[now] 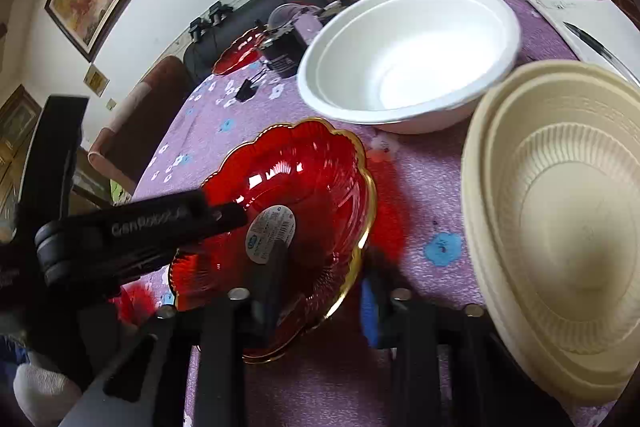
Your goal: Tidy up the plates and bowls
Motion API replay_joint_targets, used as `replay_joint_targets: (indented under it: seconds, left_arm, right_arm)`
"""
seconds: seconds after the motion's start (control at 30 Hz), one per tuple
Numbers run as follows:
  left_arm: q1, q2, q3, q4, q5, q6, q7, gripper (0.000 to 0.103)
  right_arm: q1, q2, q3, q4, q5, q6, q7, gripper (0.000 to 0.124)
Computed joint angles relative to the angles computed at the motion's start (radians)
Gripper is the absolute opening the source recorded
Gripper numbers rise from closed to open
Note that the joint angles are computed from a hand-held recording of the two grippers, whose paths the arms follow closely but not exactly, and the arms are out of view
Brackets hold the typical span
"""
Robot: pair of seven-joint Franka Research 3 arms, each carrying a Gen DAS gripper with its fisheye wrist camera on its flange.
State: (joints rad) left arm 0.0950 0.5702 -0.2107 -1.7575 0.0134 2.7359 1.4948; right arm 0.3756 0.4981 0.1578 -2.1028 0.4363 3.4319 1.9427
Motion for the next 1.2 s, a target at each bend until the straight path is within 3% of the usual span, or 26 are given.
replay_joint_targets:
  seconds: [0.1,0.17,0.23,0.43,0.7,0.83,1.0,1.07,1.2]
  left_arm:
    - [0.026,-0.018,-0.016,-0.021,-0.029,0.003,0.012,0.031]
    - [0.042,-0.034,-0.025,-0.043,-0.049,0.013,0.022,0.030]
    - [0.047,-0.055,-0.023,-0.072,-0.057,0.034,0.025,0.030]
    - [0.079,-0.123,-0.043,-0.164,-0.093,0.112,0.058,0.030]
    - [0.134,-0.218,-0.084,-0.292,-0.165,0.220,0.123,0.030]
    - [0.184,-0.261,-0.123,-0.348,-0.234,0.259,0.174,0.030]
    - [0.272,-0.315,-0.196,-0.408,-0.377,0.290,0.297,0.030]
    - [0.332,-0.346,-0.249,-0.437,-0.493,0.294,0.399,0.030]
    - [0.397,-0.399,-0.298,-0.474,-0.698,0.298,0.572,0.030]
  right_arm:
    - [-0.097,0.004,0.088,-0.015,-0.055,0.018,0.033,0.023]
    - [-0.156,0.008,0.143,-0.027,-0.106,0.034,0.060,0.023]
    - [-0.169,0.009,0.156,-0.031,-0.138,0.043,0.076,0.023]
    - [-0.136,-0.002,0.132,-0.044,-0.180,0.075,0.093,0.023]
    - [-0.168,-0.009,0.166,-0.066,-0.272,0.111,0.142,0.023]
    - [-0.151,-0.023,0.161,-0.073,-0.299,0.124,0.152,0.023]
    - [-0.086,-0.049,0.125,-0.076,-0.294,0.133,0.127,0.023]
    - [-0.056,-0.059,0.111,-0.075,-0.280,0.133,0.109,0.023]
    - [-0.042,-0.065,0.128,-0.062,-0.291,0.124,0.104,0.023]
